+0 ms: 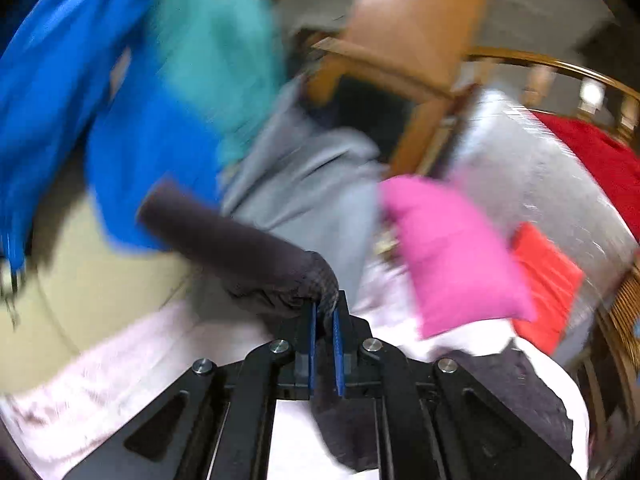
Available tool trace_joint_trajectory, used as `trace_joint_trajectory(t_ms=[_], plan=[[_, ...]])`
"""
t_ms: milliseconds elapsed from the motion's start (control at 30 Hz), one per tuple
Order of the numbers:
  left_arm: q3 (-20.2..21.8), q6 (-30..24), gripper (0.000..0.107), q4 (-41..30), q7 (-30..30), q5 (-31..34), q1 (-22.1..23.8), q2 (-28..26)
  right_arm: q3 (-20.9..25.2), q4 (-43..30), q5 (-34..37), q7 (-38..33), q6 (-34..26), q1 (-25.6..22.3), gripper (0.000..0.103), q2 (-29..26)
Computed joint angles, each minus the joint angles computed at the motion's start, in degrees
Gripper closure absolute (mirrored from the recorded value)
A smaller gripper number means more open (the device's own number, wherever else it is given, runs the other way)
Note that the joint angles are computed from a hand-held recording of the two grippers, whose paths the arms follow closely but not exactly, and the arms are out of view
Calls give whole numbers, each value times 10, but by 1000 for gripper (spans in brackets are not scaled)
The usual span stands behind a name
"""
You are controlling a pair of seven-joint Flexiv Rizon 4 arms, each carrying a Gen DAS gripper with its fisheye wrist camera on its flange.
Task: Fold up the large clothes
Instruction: 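Fold the held sleeve across the jacket front with the left tool and release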
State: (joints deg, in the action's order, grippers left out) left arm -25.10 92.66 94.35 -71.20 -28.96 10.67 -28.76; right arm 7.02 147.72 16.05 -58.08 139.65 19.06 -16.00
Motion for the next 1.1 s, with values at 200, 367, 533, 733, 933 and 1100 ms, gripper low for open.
trace_joint_trajectory(t_ms=[200, 367, 533, 733, 933, 1100], plan=[[-82, 7, 100, -32, 73, 47, -20, 23, 6, 12, -12, 30, 39, -23, 23, -1], [-49, -35, 100, -105, 113, 69, -131, -7, 5, 19, -27, 57, 65, -40, 23, -3], [-25, -71, 100, -140, 133, 63, -218, -43, 6, 27, -41, 80, 84, -53, 23, -5], [72, -157, 100, -202, 91, 84, -327, -97, 4, 31, -53, 108, 102, -66, 23, -13], [134, -230, 98, -243, 30, 126, -378, -142, 1, 37, -43, 154, 127, -82, 23, -27], [109, -247, 49, -193, 19, 107, -349, -121, -4, 38, -52, 185, 134, -94, 23, -37]])
